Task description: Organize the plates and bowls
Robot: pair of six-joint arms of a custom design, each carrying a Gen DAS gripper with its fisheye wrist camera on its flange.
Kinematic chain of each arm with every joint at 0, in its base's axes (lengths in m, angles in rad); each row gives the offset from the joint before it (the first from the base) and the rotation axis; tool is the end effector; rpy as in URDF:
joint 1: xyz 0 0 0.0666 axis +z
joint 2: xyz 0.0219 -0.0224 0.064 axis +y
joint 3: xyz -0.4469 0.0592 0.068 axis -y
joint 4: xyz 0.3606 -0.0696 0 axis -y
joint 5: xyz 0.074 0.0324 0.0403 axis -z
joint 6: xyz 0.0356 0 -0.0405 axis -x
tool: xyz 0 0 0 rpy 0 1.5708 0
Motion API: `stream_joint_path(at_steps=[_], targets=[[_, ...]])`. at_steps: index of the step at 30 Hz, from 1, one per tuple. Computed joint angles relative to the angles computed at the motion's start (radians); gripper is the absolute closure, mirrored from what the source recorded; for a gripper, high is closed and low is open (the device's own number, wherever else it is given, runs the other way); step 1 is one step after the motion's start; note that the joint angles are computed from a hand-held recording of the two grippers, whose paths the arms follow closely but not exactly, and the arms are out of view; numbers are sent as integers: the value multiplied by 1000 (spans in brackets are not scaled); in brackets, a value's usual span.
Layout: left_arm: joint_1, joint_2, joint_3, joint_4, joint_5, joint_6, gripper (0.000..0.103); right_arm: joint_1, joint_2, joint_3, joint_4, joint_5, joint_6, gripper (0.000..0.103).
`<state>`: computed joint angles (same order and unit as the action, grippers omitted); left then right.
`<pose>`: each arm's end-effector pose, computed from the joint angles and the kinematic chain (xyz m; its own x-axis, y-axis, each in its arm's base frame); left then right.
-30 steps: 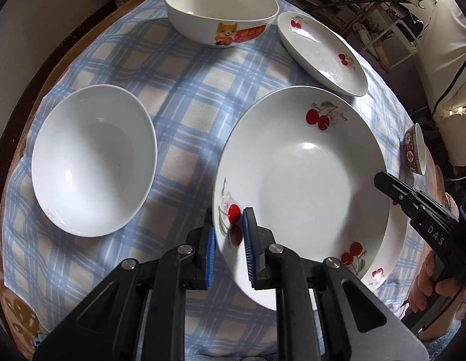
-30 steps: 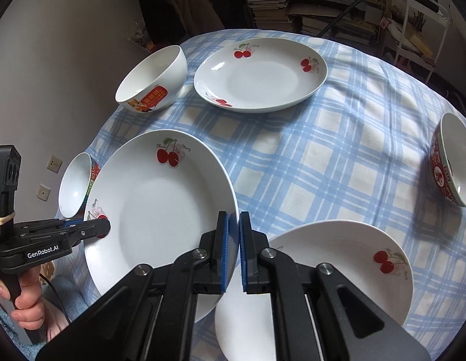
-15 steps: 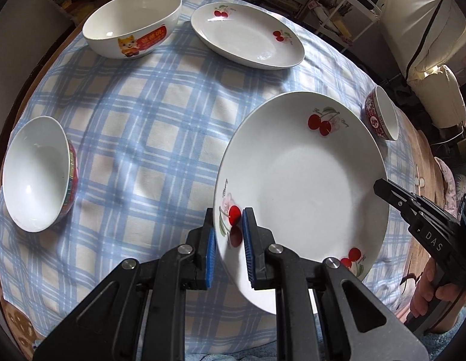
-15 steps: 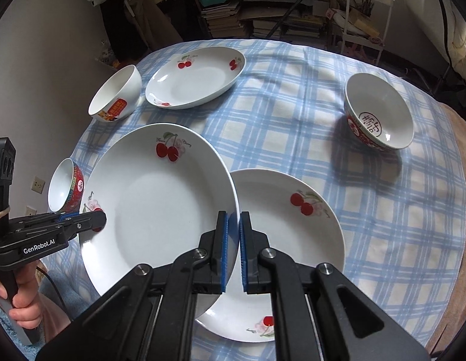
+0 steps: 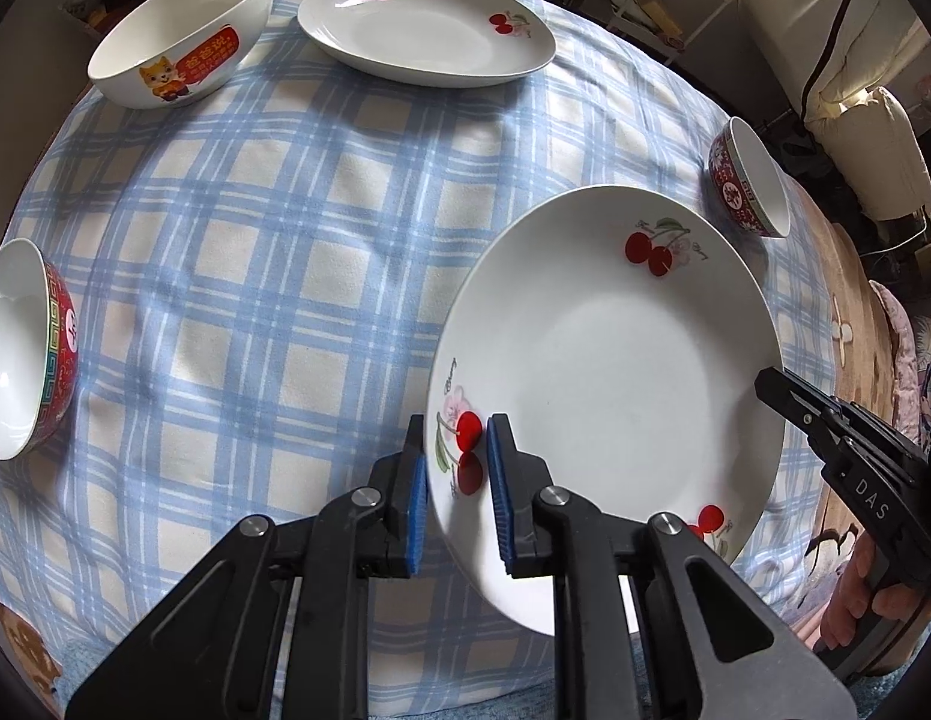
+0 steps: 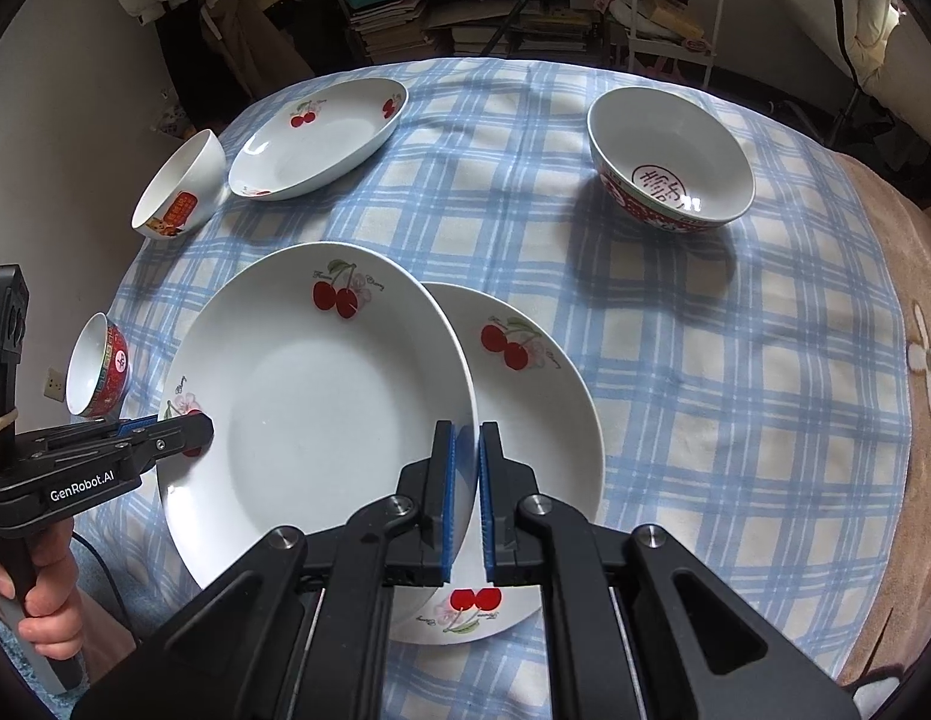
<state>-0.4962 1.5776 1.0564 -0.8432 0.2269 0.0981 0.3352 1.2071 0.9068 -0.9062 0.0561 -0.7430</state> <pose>0.3721 -0.2110 0.2911 -0.9060 0.3820 -0.1824 0.4177 0.8765 -0.2392 0.2933 0.0996 0.3634 -0.8592 0.4159 -0.2978 0.3689 0.9071 0.2024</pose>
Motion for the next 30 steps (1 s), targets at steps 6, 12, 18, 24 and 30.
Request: stream_joint_path(at_steps=[6, 12, 18, 24, 30], targets=[[-44, 12, 10, 0, -39, 13, 85, -21, 0, -14, -21, 2, -19, 94], [-68, 30, 16, -2, -73, 30, 84, -44, 9, -32, -14, -21, -20, 93], [-103, 42, 22, 2, -125, 49, 84, -47, 30, -38, -23, -28, -16, 92], [-134, 57, 29, 0, -169, 66, 83, -44, 48, -37, -36, -29, -12, 91], [-150, 65, 32, -2, -194, 74, 83, -44, 67, -37, -50, -26, -1, 89]])
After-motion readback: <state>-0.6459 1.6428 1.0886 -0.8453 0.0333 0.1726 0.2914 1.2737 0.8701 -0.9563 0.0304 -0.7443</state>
